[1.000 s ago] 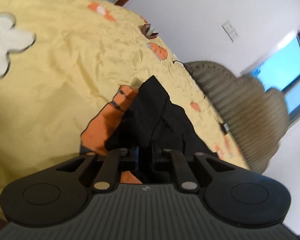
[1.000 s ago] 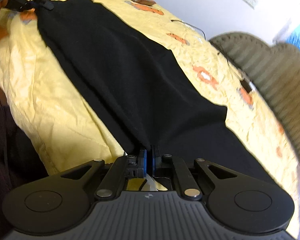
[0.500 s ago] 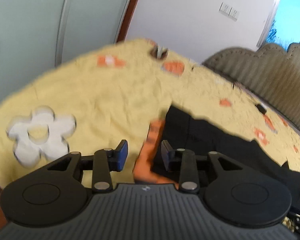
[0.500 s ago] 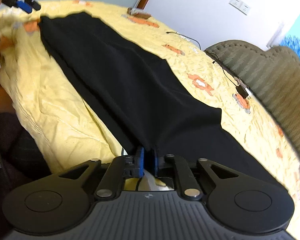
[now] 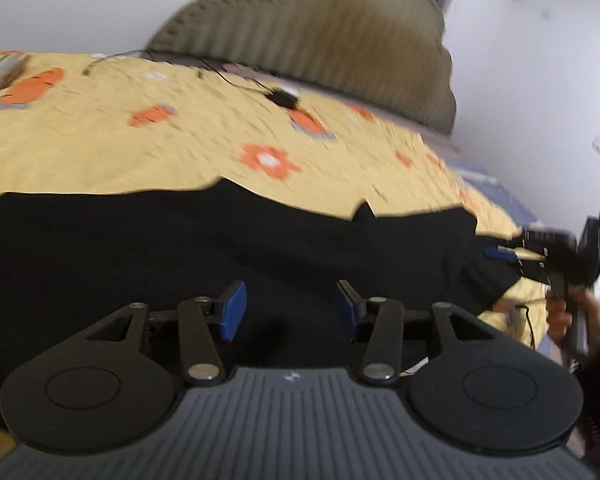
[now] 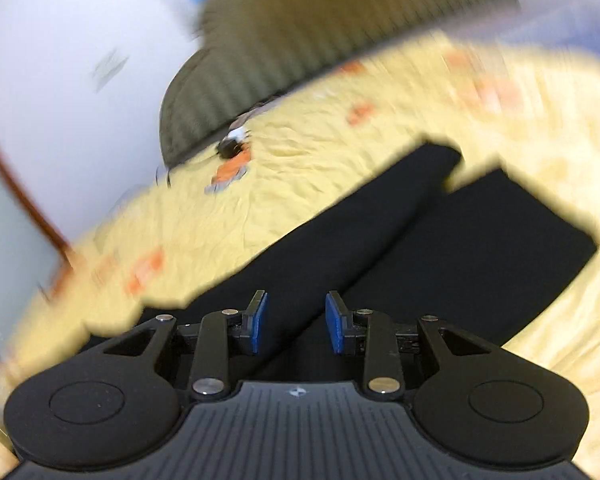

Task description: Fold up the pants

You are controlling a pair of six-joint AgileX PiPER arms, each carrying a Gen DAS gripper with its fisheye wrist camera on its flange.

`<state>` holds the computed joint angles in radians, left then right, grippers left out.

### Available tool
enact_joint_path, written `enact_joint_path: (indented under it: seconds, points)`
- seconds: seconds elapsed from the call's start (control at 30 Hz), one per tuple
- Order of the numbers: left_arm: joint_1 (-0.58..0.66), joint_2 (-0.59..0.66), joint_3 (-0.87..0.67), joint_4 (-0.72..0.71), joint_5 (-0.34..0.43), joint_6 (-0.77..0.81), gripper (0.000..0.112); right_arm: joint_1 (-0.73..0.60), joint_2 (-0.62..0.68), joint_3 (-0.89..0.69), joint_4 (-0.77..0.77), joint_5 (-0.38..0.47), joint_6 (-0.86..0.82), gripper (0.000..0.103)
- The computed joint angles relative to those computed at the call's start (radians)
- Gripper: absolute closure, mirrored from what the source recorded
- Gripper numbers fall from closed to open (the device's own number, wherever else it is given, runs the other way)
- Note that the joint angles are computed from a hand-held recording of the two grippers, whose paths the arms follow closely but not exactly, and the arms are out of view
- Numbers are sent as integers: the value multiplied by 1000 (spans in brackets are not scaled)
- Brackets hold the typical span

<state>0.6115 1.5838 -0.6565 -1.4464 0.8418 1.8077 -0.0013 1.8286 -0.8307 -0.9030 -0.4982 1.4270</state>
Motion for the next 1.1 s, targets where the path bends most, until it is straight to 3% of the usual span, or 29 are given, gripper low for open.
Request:
enact_joint_path:
  seconds: [0.17, 0.4, 0.5, 0.6, 0.67, 0.8, 0.87, 0.93, 1.0, 1.1]
  points:
    - [-95, 49, -50, 1, -11, -74, 63, -99, 236, -59, -88, -381, 270, 73]
    - [-282, 140, -145, -37, -92, -138, 61, -65, 359, -111, -17, -539, 314, 72]
    - [-338, 153, -173, 0, -96, -175, 61, -93, 314, -86, -24, -469, 317, 67]
    - [-409, 139, -187, -25, -131, -111, 61, -114, 236, -11, -74, -414, 288, 65]
    - [-464, 155, -207, -44, -163, -93, 58, -99, 178, 8, -66, -306, 250, 59]
    - [-558, 193, -237, 5, -176, -120, 54, -123, 195, 24, -61, -332, 318, 59]
    - [-611, 204, -224, -19, -238, -61, 49, -115, 208, -20, -84, -306, 341, 57]
    - [-651, 235, -244, -9, -299, -85, 49, -105, 226, -61, -60, -317, 345, 45]
    - [-649, 266, -268, 9, -291, -122, 49, -90, 252, -127, 1, -302, 320, 33]
    - [-637, 279, -274, 3, -279, -121, 49, -116, 309, -264, -39, -287, 391, 31]
